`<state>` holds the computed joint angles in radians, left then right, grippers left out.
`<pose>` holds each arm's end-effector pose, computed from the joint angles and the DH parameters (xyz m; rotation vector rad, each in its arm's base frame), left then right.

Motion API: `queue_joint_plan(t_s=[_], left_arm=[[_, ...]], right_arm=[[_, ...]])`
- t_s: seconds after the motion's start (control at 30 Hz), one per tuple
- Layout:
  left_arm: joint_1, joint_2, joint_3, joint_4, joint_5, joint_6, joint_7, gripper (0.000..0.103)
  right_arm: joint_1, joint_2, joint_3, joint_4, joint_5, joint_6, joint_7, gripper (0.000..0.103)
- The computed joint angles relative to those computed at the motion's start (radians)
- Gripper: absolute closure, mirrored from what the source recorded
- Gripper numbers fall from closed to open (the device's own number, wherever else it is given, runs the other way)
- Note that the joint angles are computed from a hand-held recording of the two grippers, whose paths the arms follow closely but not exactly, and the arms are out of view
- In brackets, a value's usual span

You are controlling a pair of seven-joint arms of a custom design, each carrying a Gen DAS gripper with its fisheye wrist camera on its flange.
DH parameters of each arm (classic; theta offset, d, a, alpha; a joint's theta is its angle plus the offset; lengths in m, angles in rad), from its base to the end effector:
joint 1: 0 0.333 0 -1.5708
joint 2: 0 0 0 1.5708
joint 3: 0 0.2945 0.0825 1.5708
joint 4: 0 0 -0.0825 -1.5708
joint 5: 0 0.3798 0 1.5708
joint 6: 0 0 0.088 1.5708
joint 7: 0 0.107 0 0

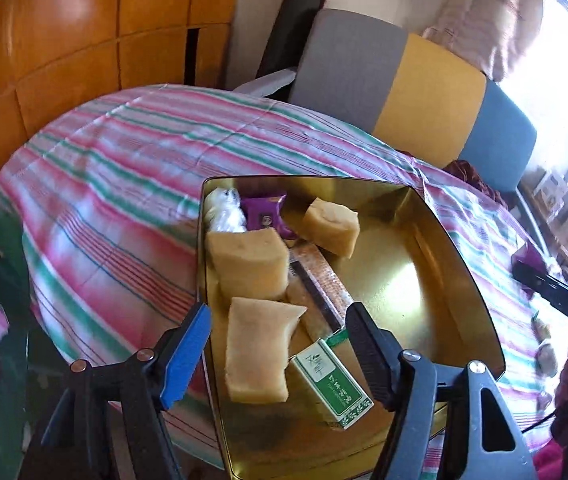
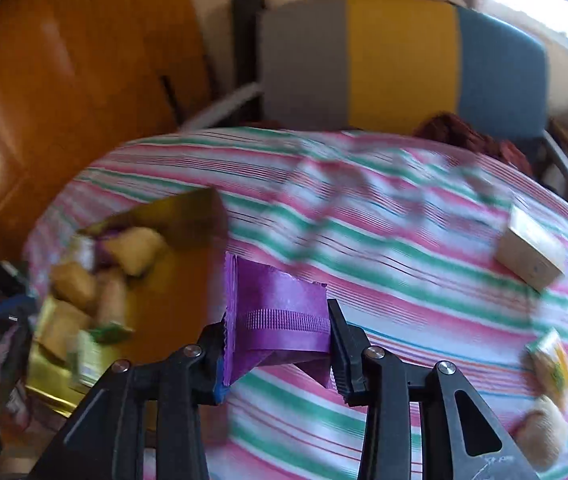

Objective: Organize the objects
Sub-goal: 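Carry the purple pouch into the gold tray and open the right tool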

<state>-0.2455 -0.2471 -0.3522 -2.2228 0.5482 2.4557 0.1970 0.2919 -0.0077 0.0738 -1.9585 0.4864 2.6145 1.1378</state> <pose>0.4243 -0.3002 0.5024 -2.1990 1.4328 -0.7242 0.5620 0.2042 0.5314 -2.0498 1.2729 -0.2764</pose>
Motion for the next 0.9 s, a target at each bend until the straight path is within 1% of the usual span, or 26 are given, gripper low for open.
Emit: queue_joint_plan(t_s=[0.07, 0.13, 0.23, 0.33, 0.43, 0.53, 0.57, 0.6, 0.7, 0.77, 0.9], left_arm=[[0.001, -0.018, 0.005, -0.024, -0.002, 0.025, -0.007, 0.033], [0.006, -0.038, 0.008, -0.051, -0.008, 0.054, -0.016, 0.033], [0.016, -0.068, 0.008, -0.090, -0.022, 0.085, -0.018, 0.033], [0.026, -0.084, 0.006, -0.116, -0.042, 0.108, -0.011, 0.033], [0.036, -0.090, 0.004, -0.135, -0.063, 0.122, -0.006, 0.033], [0.045, -0.089, -0.006, -0.139, -0.067, 0.124, -0.005, 0.033], [0.046, -0.087, -0.009, -0.137, -0.066, 0.120, -0.004, 0.033], [0.047, -0.084, -0.011, -0.134, -0.066, 0.116, -0.001, 0.033], [0.047, -0.080, -0.015, -0.128, -0.063, 0.113, -0.002, 0.033], [0.047, -0.081, -0.019, -0.122, -0.056, 0.106, -0.004, 0.033], [0.045, -0.077, -0.026, -0.100, -0.037, 0.088, -0.003, 0.033]], right_arm=[[0.025, 0.038, 0.025, 0.052, 0.011, -0.026, -0.009, 0.063], [0.048, 0.095, 0.046, 0.113, -0.025, -0.052, 0.019, 0.063], [0.084, 0.220, 0.064, 0.247, -0.120, -0.128, 0.121, 0.063], [0.118, 0.325, 0.063, 0.356, -0.224, -0.183, 0.226, 0.062], [0.130, 0.389, 0.076, 0.424, -0.258, -0.233, 0.262, 0.060], [0.131, 0.408, 0.086, 0.430, -0.268, -0.229, 0.266, 0.059], [0.126, 0.407, 0.092, 0.427, -0.259, -0.234, 0.260, 0.056], [0.121, 0.406, 0.095, 0.427, -0.252, -0.237, 0.253, 0.051], [0.106, 0.374, 0.102, 0.387, -0.220, -0.216, 0.237, 0.039], [0.100, 0.366, 0.104, 0.382, -0.200, -0.201, 0.233, 0.039], [0.083, 0.312, 0.104, 0.330, -0.163, -0.173, 0.207, 0.037]])
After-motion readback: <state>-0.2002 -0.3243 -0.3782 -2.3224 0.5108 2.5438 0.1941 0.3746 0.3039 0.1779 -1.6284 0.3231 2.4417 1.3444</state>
